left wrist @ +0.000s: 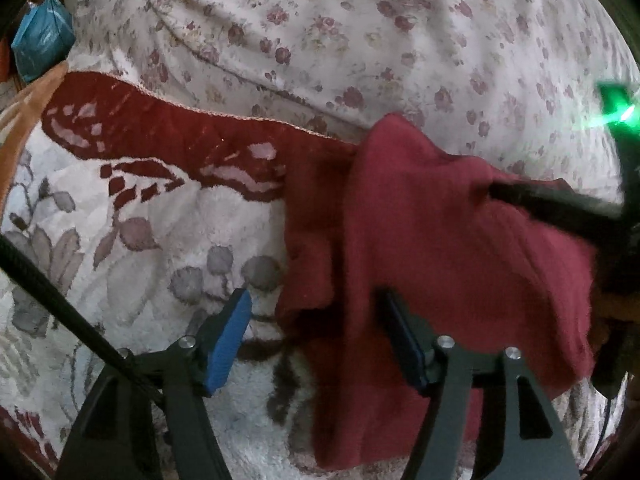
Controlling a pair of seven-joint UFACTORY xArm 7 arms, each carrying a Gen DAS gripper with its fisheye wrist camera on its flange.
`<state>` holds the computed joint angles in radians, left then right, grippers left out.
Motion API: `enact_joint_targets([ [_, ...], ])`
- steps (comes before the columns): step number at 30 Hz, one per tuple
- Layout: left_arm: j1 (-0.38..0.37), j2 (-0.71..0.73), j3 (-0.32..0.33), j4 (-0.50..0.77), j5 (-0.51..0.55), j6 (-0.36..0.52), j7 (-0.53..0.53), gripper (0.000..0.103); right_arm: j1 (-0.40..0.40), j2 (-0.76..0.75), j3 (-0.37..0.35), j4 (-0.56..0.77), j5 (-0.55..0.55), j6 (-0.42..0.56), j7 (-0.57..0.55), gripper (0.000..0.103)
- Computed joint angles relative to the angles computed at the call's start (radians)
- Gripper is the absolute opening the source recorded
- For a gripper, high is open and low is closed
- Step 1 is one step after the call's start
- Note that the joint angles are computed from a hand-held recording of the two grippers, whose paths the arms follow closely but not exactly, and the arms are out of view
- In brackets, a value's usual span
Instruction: Fold small clothes
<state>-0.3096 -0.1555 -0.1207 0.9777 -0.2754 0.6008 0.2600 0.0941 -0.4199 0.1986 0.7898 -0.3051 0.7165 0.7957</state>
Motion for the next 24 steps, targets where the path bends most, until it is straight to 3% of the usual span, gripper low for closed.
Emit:
enact_joint_targets([
  [2, -0.002, 0.003, 0.006, 0.005, -0.019, 0.009, 0.013, 0.068, 0.019, 0.010, -0.004, 0.033, 0.028, -0.030, -0.010, 0.050],
  [6, 0.003, 0.000, 0.027, 0.018, -0.088, 0.050, 0.062, 0.068, 0.085, 0.122, -0.042, 0.131, 0.164, -0.120, -0.088, 0.073],
  [11, 0.017, 0.010, 0.036, 0.031, -0.144, 0.089, 0.084, 0.069, 0.109, 0.321, -0.043, 0.280, 0.206, -0.116, -0.107, 0.075],
  [13, 0.021, 0.015, 0.034, 0.036, -0.156, 0.096, 0.094, 0.069, 0.121, 0.416, -0.051, 0.364, 0.215, -0.024, -0.109, 0.065],
  [14, 0.023, 0.017, 0.033, 0.039, -0.159, 0.098, 0.098, 0.069, 0.128, 0.435, -0.056, 0.383, 0.184, 0.001, -0.085, 0.042],
  [17, 0.029, 0.029, 0.033, 0.056, -0.173, 0.122, 0.104, 0.070, 0.138, 0.428, -0.073, 0.356, 0.146, -0.092, -0.047, 0.013],
  [20, 0.034, 0.040, 0.029, 0.066, -0.183, 0.129, 0.096, 0.070, 0.137, 0.465, -0.081, 0.372, 0.203, -0.122, -0.080, 0.013],
  [24, 0.039, 0.037, 0.023, 0.066, -0.174, 0.131, 0.090, 0.071, 0.152, 0.493, -0.086, 0.388, 0.177, -0.118, -0.097, 0.018],
])
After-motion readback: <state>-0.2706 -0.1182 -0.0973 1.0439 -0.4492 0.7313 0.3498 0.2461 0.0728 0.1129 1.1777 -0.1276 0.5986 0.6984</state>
